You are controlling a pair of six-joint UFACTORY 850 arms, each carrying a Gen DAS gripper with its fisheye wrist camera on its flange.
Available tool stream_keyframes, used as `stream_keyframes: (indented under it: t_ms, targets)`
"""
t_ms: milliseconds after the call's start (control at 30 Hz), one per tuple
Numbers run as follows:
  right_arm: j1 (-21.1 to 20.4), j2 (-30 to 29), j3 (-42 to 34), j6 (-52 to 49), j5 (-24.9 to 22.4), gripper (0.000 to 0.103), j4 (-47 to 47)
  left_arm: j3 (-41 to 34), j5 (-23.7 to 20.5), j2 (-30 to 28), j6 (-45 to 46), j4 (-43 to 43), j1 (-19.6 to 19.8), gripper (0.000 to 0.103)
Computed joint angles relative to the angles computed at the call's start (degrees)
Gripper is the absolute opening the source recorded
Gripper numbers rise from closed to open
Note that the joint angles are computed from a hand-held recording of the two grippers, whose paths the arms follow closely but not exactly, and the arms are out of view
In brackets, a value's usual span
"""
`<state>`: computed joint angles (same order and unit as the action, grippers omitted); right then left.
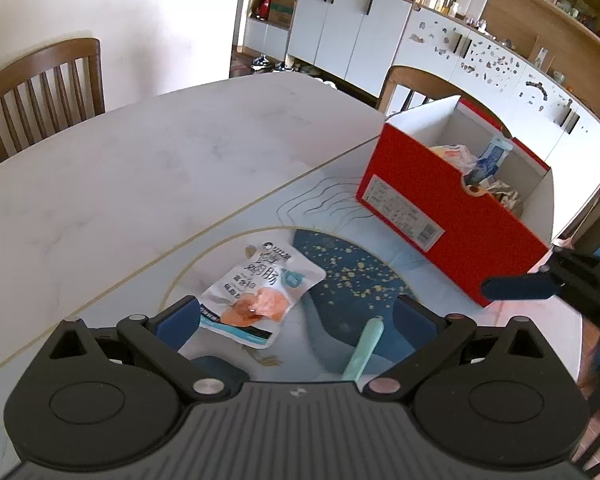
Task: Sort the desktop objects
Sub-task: 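Reach left tool to the white sausage packet while right tool reaches the teal stick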
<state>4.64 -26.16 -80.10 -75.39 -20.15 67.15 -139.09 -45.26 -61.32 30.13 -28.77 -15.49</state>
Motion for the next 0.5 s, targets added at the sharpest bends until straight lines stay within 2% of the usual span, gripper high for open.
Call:
stream_keyframes:
  t_ms: [133,333,500]
  targets:
    - [1.68,-3.17,-1.08,4.10,3.73,0.097,-2.89,-2.89,-1.45,-2.27,-0.84,0.93,0.20,0.103]
    - [3.45,-5.55,-1.54,4.53,8.00,0.097,-3.84,-6.47,-3.12,-4.95,-1.32,2.15,0.36,0.103]
    - [4.10,-6.63,-2.03,4.08,9.34,0.097,-4.47,-14.13,-6.63,-9.40,-3.44,3.19,0.59,0.103]
